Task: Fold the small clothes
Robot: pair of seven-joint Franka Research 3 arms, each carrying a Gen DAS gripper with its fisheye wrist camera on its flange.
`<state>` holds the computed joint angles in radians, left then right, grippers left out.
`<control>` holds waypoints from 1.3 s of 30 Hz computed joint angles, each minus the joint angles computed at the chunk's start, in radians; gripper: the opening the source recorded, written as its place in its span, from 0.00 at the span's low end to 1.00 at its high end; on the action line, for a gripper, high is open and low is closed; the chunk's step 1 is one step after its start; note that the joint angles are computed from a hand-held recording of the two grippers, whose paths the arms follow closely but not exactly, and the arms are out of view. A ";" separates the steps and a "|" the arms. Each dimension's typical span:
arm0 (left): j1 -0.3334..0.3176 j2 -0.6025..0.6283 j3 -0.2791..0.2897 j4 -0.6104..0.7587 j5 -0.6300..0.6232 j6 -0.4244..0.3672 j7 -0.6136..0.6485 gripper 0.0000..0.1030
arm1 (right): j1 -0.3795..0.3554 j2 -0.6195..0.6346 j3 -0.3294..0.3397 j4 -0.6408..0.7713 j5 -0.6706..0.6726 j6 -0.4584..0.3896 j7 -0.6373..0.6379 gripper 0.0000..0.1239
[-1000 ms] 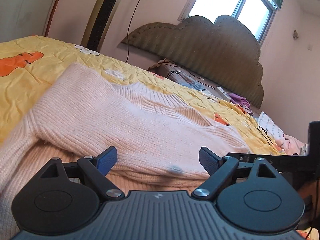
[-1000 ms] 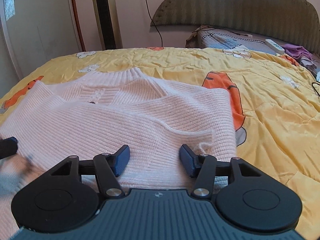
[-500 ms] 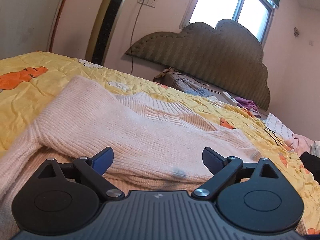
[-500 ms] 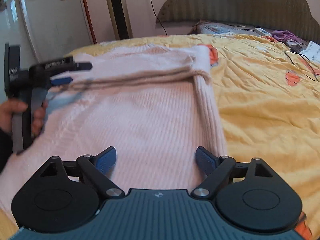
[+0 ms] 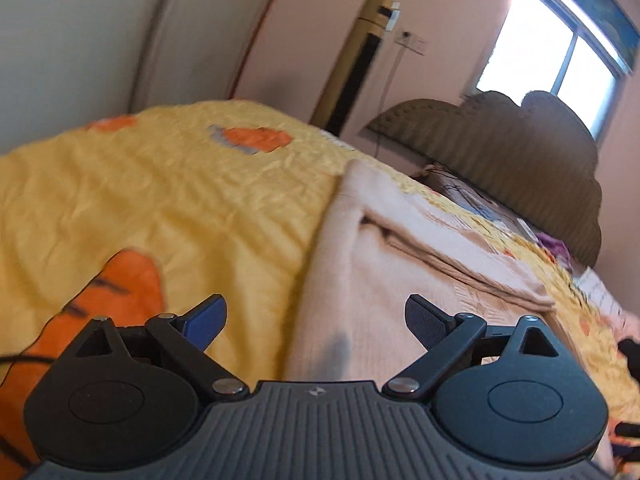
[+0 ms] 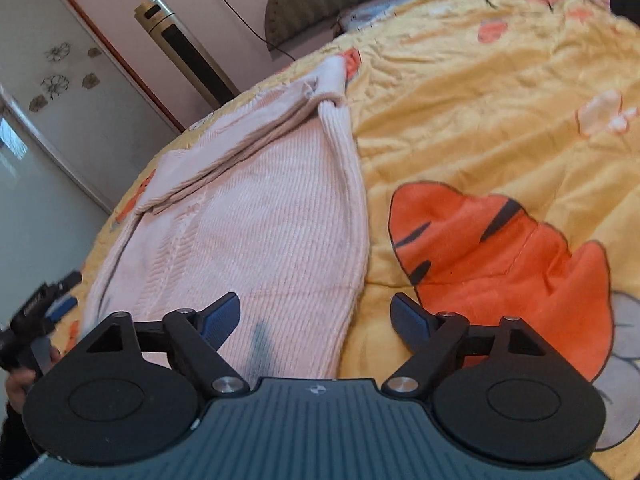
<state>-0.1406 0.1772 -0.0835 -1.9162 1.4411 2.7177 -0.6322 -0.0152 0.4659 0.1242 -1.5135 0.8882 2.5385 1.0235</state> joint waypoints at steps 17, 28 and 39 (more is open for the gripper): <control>0.018 0.082 -0.108 0.082 -0.640 -0.075 1.015 0.93 | -0.050 0.055 0.052 0.067 0.165 -0.174 -0.170 0.75; -0.044 0.054 -0.030 0.063 -0.696 -0.071 1.036 0.51 | -0.052 0.062 0.038 0.065 0.229 -0.172 -0.169 0.54; -0.035 0.040 -0.034 0.062 -0.802 -0.080 1.085 0.17 | -0.055 0.049 0.037 0.041 0.241 -0.171 -0.194 0.55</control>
<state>-0.1755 0.2177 -0.1177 -1.8540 0.6386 2.6376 0.4533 -0.0705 0.5146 0.1610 -1.4725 1.1287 2.3678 0.8295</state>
